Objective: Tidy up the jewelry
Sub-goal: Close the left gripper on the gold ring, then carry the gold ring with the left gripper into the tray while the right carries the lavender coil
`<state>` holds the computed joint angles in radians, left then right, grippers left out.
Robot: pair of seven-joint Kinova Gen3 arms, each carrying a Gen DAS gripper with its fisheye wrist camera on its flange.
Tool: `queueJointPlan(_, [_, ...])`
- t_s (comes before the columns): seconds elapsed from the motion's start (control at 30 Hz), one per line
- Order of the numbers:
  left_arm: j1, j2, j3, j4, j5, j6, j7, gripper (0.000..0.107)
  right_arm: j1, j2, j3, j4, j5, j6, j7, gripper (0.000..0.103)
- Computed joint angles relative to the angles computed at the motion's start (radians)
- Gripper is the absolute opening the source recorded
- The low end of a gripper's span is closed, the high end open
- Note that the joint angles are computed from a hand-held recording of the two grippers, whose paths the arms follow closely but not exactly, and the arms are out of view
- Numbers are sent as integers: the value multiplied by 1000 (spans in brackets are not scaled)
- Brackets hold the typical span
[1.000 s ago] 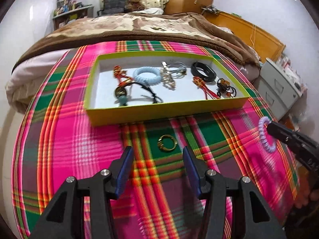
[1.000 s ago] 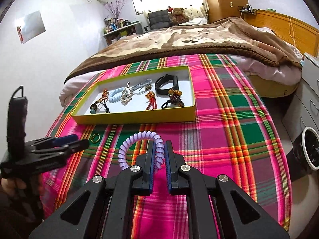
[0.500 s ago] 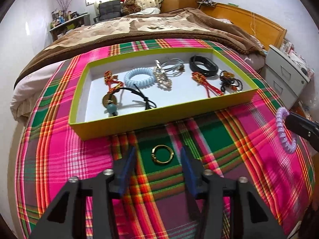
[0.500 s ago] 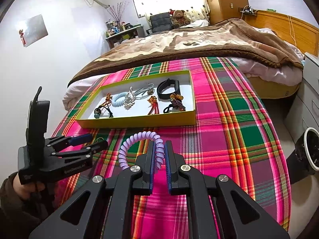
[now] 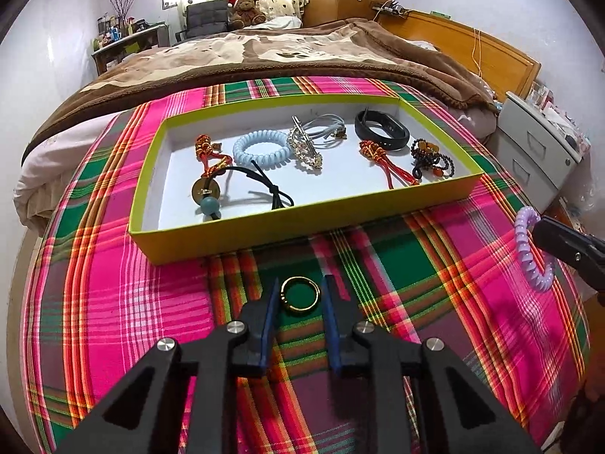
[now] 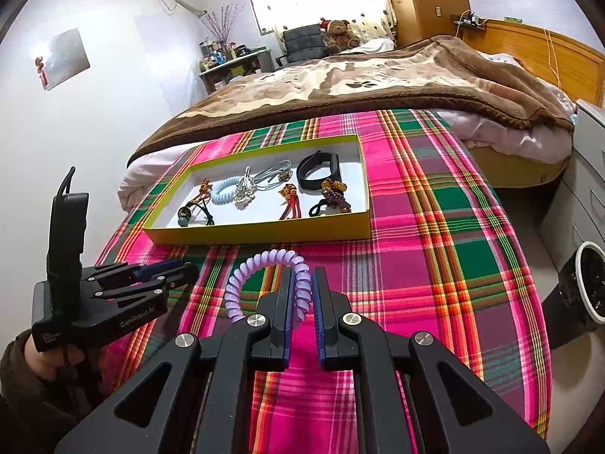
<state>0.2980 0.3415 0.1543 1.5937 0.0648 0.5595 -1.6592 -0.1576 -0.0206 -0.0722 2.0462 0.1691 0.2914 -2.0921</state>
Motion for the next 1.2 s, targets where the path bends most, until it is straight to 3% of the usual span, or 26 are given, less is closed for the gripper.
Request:
queueJointPlan(0.53, [-52, -61, 24, 33, 80, -25, -68, 23, -6, -17, -19, -9, 50, 16, -50, 9])
queueJointPlan(0.7, [-95, -74, 45, 21, 148, -15, -129, 23, -10, -18, -17, -29, 35, 22, -28, 9])
queueJointPlan(0.97, [-149, -37, 55, -101, 248, 39, -221, 23, -21, 48, 5, -130, -28, 44, 64, 9])
queueJointPlan(1.2, [-145, 41, 39, -228, 236, 94, -211, 23, -32, 151, 24, -238, -46, 95, 105, 9])
